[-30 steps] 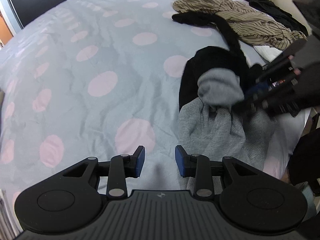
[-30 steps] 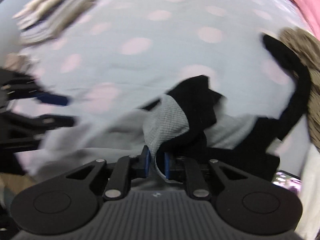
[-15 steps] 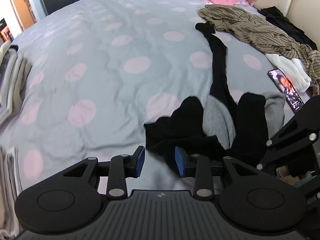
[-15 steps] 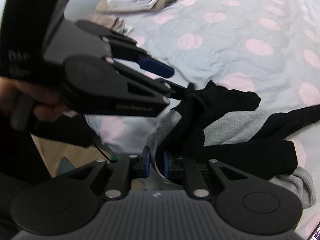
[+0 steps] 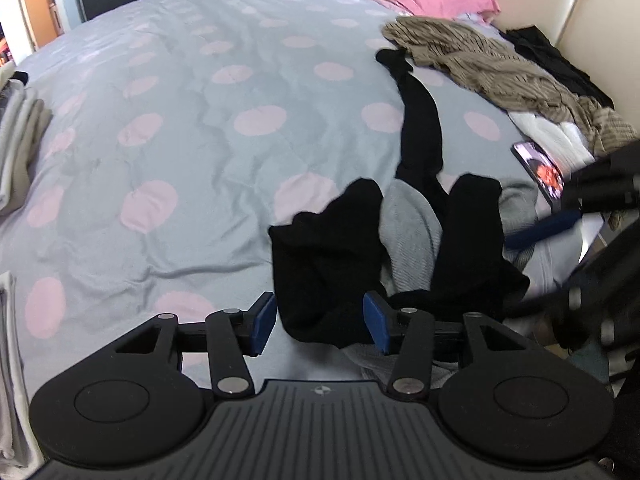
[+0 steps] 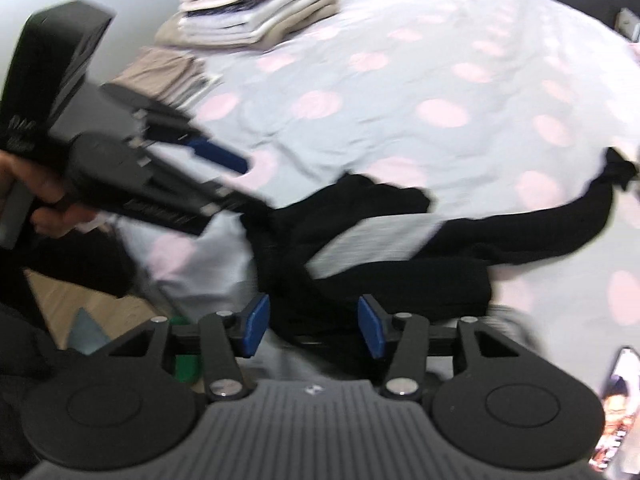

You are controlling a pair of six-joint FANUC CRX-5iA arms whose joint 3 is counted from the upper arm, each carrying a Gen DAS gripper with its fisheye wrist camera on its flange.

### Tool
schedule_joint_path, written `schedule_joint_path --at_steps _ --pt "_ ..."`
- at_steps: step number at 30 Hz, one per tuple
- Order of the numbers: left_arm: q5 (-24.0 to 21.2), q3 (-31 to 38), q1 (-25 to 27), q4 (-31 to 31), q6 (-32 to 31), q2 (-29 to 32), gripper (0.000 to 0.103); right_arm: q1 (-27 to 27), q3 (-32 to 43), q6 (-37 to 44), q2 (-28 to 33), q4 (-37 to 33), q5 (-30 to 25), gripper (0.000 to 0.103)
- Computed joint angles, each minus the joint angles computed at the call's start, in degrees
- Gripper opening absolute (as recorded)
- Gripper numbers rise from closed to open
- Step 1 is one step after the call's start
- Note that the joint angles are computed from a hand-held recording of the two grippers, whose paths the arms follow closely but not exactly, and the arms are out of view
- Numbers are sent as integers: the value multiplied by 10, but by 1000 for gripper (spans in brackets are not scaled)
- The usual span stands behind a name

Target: Fold clothes

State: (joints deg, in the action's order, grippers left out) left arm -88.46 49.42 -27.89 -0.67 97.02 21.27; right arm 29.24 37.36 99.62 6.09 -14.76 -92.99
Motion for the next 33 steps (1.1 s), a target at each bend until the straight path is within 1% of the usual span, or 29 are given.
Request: schedule_joint_path --at_steps 1,5,8,10,11,12,13,14,15,16,17,18,19,21,24,25,28,30,33 --pt "-3 2 -1 -2 1 3 46 -1 2 2 3 12 2 54" --pt "-14 3 0 0 21 16 46 -1 5 11 18 37 9 66" --pt "-23 5 1 3 26 27 46 1 -6 12 22 50 23 68" --pt "-31 10 1 6 22 37 42 -2 -2 10 32 42 11 70" --pt "-35 13 1 10 21 41 38 -2 -3 7 35 40 7 70" --pt "-37 14 4 19 21 45 28 -1 -5 5 38 38 4 70" --pt "-39 14 6 27 22 49 21 3 -15 2 35 44 10 67" --pt "-38 13 7 33 24 50 18 8 -25 0 31 50 18 51" --pt "-38 14 6 29 25 50 12 12 -33 3 28 59 25 40" --pt "-38 15 5 26 26 49 8 12 -37 5 26 60 31 27" --pt "-37 17 4 23 28 49 7 8 -34 0 24 54 34 18" --pt "-36 18 3 19 30 48 6 3 -30 -7 24 46 36 15" --pt "-30 16 4 16 37 44 6 -1 -26 -13 23 39 39 13" --pt "-19 15 5 0 51 33 5 -2 -35 -29 8 48 71 12" --pt "0 17 6 -30 74 15 5 10 -57 -51 -15 94 129 11" --pt "7 17 7 -39 83 8 5 13 -58 -65 -18 110 139 11" --pt "19 32 7 -75 105 -4 5 36 -75 -95 -26 189 165 11" --pt "17 41 6 -104 119 -10 5 45 -89 -110 -30 229 171 11" --pt "-1 47 10 -129 139 -11 5 41 -92 -128 -23 247 154 11"
